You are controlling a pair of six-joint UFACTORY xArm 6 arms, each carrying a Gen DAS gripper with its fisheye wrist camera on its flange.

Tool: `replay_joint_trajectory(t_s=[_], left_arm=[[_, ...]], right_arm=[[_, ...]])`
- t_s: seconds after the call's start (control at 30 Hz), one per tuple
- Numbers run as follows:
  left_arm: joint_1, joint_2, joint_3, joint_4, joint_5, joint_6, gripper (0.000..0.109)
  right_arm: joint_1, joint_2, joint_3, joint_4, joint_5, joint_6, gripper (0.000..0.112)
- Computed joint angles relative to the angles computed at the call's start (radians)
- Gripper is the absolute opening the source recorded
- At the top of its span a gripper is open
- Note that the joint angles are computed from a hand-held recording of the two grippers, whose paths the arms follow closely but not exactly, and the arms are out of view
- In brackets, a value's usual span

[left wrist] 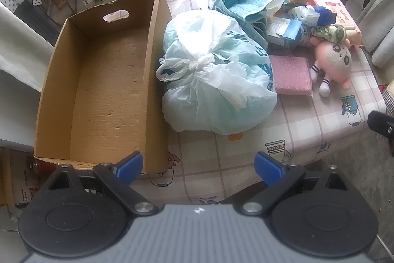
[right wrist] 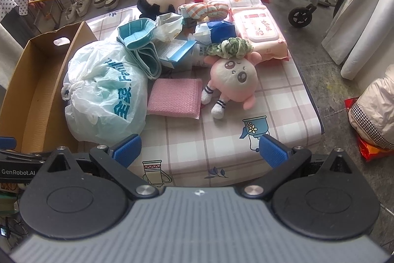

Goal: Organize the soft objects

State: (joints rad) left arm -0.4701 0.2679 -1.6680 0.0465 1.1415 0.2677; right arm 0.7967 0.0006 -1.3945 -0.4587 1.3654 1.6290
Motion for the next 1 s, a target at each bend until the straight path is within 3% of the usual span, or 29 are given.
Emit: replay_joint_trajectory(t_s=[1.0], left_arm=[[0.005,0.037,-0.032,0.006,0.029,-0.013,0.098]], right_arm=[[-0.016,0.017,0.001,0.015,-0.022,-0.017,0.102]])
